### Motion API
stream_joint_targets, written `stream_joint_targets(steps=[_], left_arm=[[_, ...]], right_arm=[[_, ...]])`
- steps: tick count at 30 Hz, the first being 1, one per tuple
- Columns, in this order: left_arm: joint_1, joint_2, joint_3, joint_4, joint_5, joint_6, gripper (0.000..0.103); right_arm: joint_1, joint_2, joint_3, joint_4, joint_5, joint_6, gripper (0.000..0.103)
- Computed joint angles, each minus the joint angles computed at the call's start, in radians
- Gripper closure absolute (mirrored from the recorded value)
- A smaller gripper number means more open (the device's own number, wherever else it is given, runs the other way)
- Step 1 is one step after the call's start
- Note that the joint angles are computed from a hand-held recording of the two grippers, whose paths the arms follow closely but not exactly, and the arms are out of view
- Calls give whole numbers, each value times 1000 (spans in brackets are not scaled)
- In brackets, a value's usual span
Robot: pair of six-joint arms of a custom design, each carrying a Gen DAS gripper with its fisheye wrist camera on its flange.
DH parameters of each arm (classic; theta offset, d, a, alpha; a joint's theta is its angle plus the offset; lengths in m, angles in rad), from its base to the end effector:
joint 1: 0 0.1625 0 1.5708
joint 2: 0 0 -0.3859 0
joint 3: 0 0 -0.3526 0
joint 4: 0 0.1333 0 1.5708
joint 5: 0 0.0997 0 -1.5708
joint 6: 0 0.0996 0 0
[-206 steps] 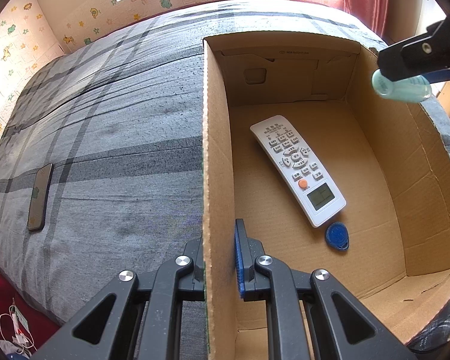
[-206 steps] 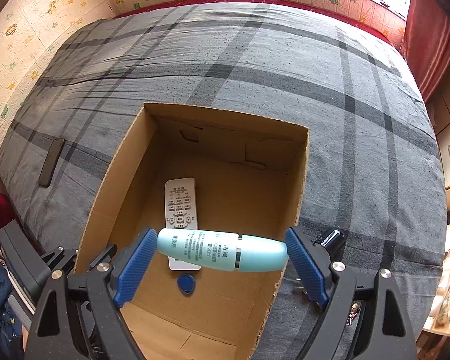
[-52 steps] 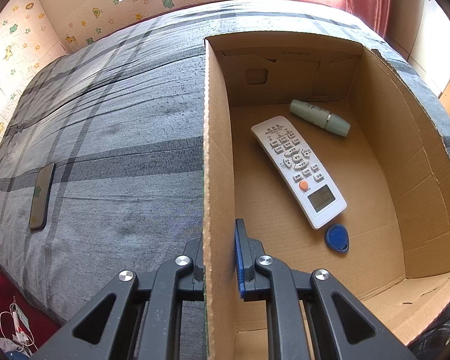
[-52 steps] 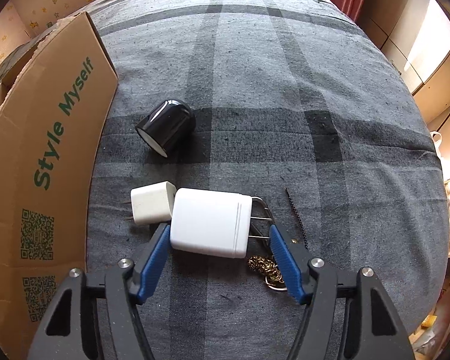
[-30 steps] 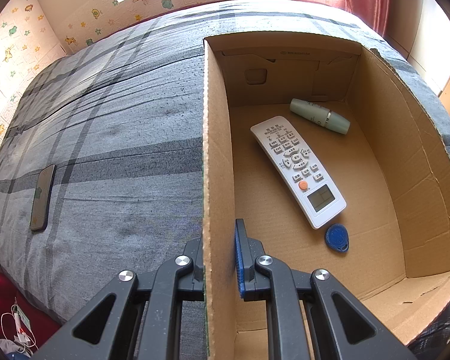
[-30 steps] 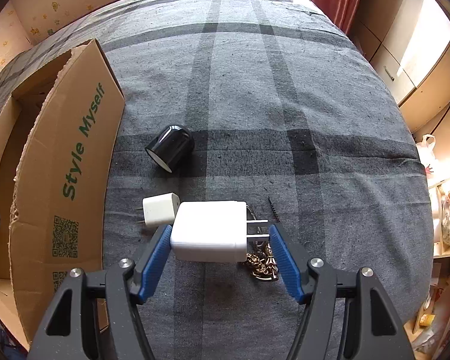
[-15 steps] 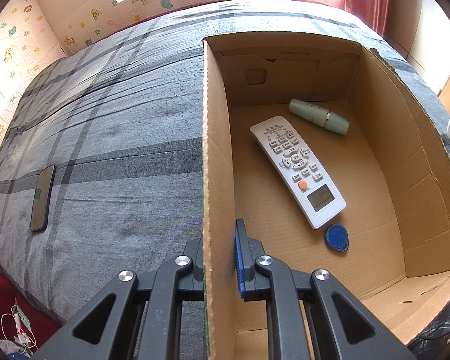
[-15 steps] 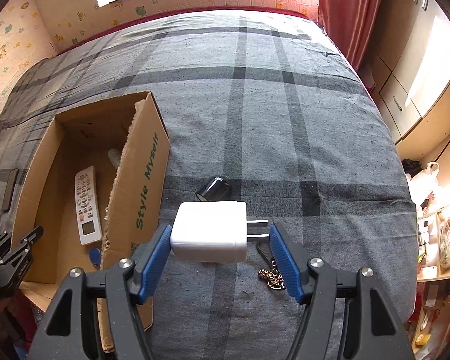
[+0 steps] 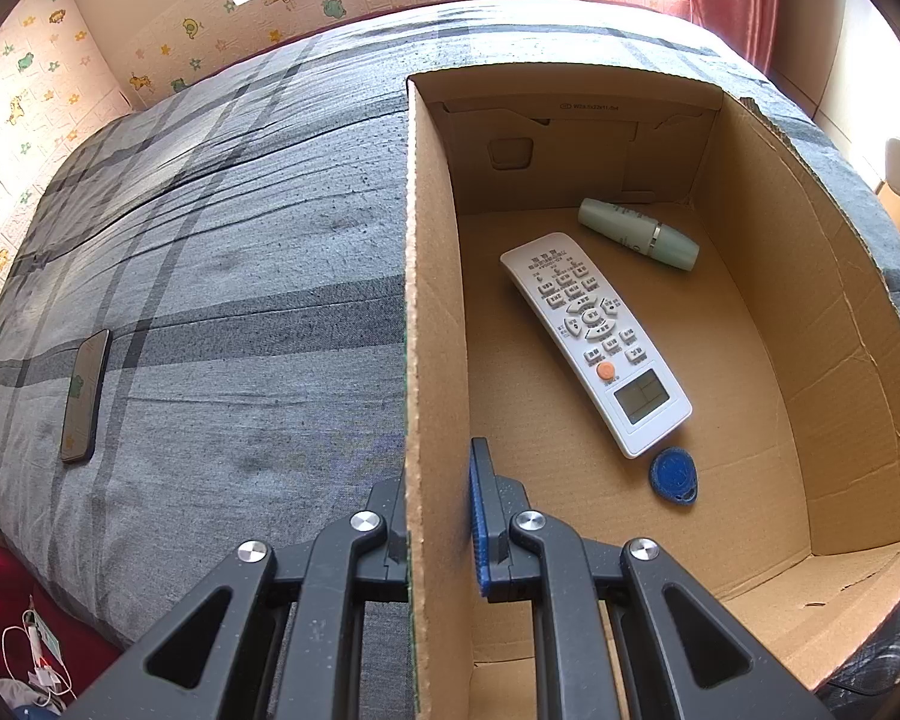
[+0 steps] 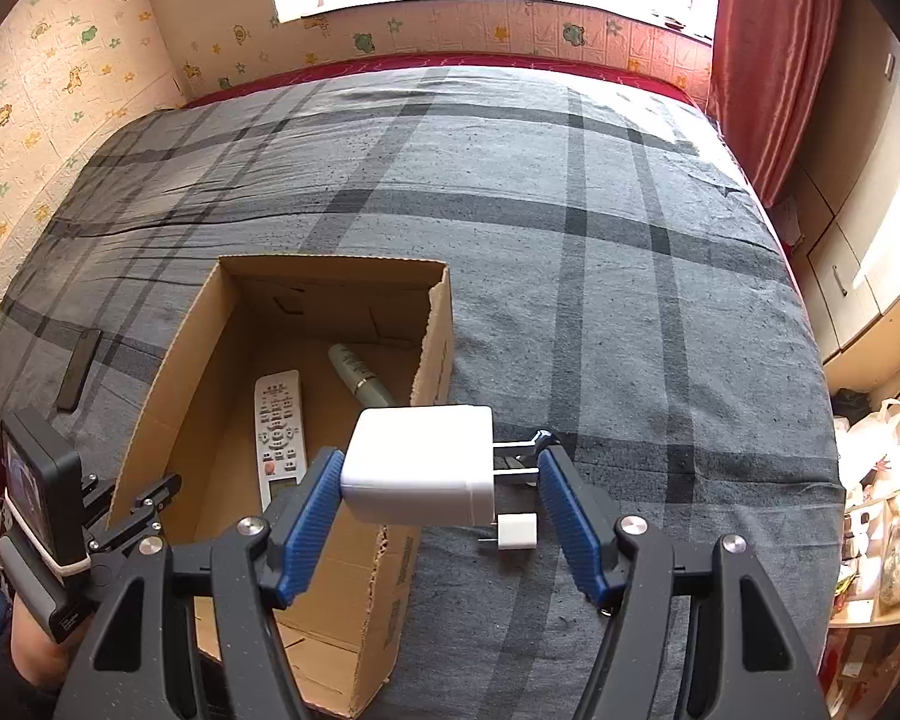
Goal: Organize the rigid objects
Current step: 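Lift the charger with the right gripper and carry it into the box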
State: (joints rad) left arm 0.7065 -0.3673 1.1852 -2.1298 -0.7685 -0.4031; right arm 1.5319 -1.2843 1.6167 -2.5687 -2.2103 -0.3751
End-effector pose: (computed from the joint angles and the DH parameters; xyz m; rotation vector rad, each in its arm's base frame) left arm -0.3841 -0.5972 -0.0487 0.6574 2.2375 -0.3405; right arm 0.0516 -0.5726 0.4163 0.1264 -2.3308 0.6266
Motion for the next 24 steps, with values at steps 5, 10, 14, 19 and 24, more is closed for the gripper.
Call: stream_joint_targets(steps=[5, 10, 14, 19, 24], left_arm=[[0, 0, 1, -1, 0, -1, 90], [0, 0, 1, -1, -1, -1, 90], [0, -1, 2, -3, -2, -1, 90], [1, -1, 1, -1, -4, -2, 90], [1, 0, 0, -2, -4, -2, 90]], right_arm=[[22, 41, -17, 20, 19, -10, 33], [35, 87, -38, 36, 27, -20, 33], [34, 124, -55, 50, 25, -16, 33], [30, 174, -81, 63, 11, -16, 33], [23, 232, -121, 76, -15, -12, 33]])
